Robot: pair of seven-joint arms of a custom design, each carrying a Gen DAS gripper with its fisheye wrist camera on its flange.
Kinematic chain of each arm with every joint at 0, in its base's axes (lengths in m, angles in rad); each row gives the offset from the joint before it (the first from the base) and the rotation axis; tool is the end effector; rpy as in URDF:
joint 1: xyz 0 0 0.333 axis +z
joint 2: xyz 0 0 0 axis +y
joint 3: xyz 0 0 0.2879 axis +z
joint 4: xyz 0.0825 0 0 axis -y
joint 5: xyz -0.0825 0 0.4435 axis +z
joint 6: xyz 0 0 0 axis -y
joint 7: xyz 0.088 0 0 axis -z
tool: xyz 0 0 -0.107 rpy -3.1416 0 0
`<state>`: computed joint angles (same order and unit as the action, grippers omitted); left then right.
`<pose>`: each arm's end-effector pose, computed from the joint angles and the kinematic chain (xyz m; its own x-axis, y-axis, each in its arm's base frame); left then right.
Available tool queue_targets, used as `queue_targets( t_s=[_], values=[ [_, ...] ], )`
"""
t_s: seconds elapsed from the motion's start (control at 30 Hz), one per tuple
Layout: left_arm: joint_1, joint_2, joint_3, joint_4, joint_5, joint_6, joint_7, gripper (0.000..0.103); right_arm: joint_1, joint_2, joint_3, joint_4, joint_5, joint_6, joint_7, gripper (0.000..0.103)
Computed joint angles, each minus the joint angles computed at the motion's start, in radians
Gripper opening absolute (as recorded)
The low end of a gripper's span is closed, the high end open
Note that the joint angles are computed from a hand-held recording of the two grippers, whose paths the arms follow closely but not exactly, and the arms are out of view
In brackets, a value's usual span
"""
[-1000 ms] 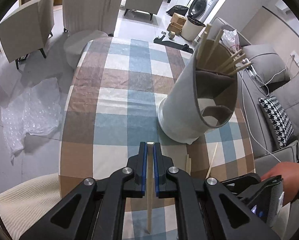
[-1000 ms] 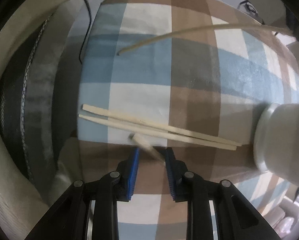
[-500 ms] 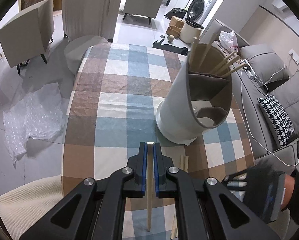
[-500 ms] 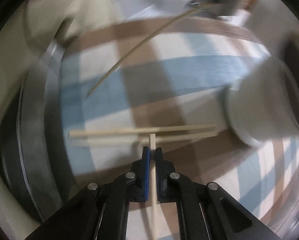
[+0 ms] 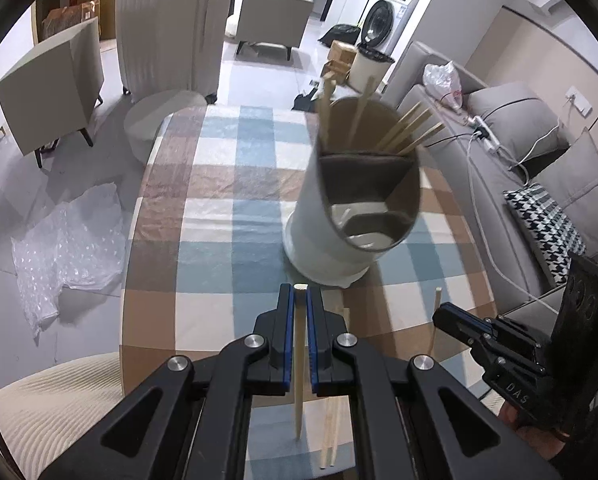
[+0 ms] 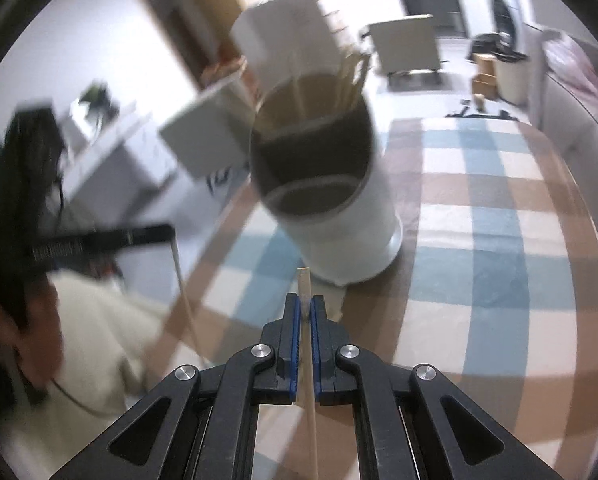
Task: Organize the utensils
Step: 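Lift both held chopsticks and carry them toward the holder, then lower both held chopsticks into the white holder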
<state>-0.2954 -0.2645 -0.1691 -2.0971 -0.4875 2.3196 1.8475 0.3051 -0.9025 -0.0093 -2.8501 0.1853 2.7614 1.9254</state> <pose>0.5150 -0.2743 0.5434 -0.5267 -0.8000 0.2872 -0.7951 0.3442 -0.4994 0.3904 0.1113 0.4794 -0.0333 -0.9096 -0.4142 -0.7369 0.3023 -0.6046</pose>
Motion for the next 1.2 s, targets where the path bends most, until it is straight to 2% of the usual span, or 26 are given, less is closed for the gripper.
queue_targets(
  t_s=[0.1, 0.17, 0.4, 0.67, 0.8, 1.0, 1.13, 1.2],
  values=[
    [-0.008, -0.021, 0.002, -0.005, -0.015, 0.008, 0.013, 0.002, -0.038, -0.045, 0.064, -0.025, 0.001, 0.061, 0.096, 0.004],
    [-0.012, -0.026, -0.002, -0.004, -0.006, 0.014, 0.017, 0.001, -0.056, -0.091, 0.057, -0.032, -0.017, 0.052, 0.112, 0.004],
    [-0.028, -0.042, -0.002, 0.01, 0.004, 0.011, 0.044, 0.001, -0.094, -0.18, 0.102, -0.06, -0.062, 0.072, 0.229, 0.004],
    [-0.04, -0.062, 0.004, 0.04, 0.001, -0.006, 0.074, 0.001, -0.171, -0.22, 0.148, -0.047, -0.144, 0.088, 0.323, 0.004],
    [-0.043, -0.054, 0.011, 0.095, -0.013, -0.035, 0.087, 0.001, -0.222, -0.187, 0.16, 0.008, -0.188, 0.125, 0.345, 0.004],
    [-0.029, -0.007, 0.011, 0.215, -0.03, -0.052, 0.096, 0.001, -0.309, -0.059, 0.187, 0.153, -0.254, 0.222, 0.337, 0.004],
    [-0.017, 0.061, -0.003, 0.321, -0.02, -0.05, 0.099, 0.001, -0.372, 0.037, 0.211, 0.25, -0.275, 0.273, 0.348, 0.004],
    [-0.01, 0.104, -0.013, 0.378, -0.011, -0.051, 0.092, 0.001, -0.425, 0.089, 0.239, 0.301, -0.286, 0.294, 0.37, 0.004]
  ],
)
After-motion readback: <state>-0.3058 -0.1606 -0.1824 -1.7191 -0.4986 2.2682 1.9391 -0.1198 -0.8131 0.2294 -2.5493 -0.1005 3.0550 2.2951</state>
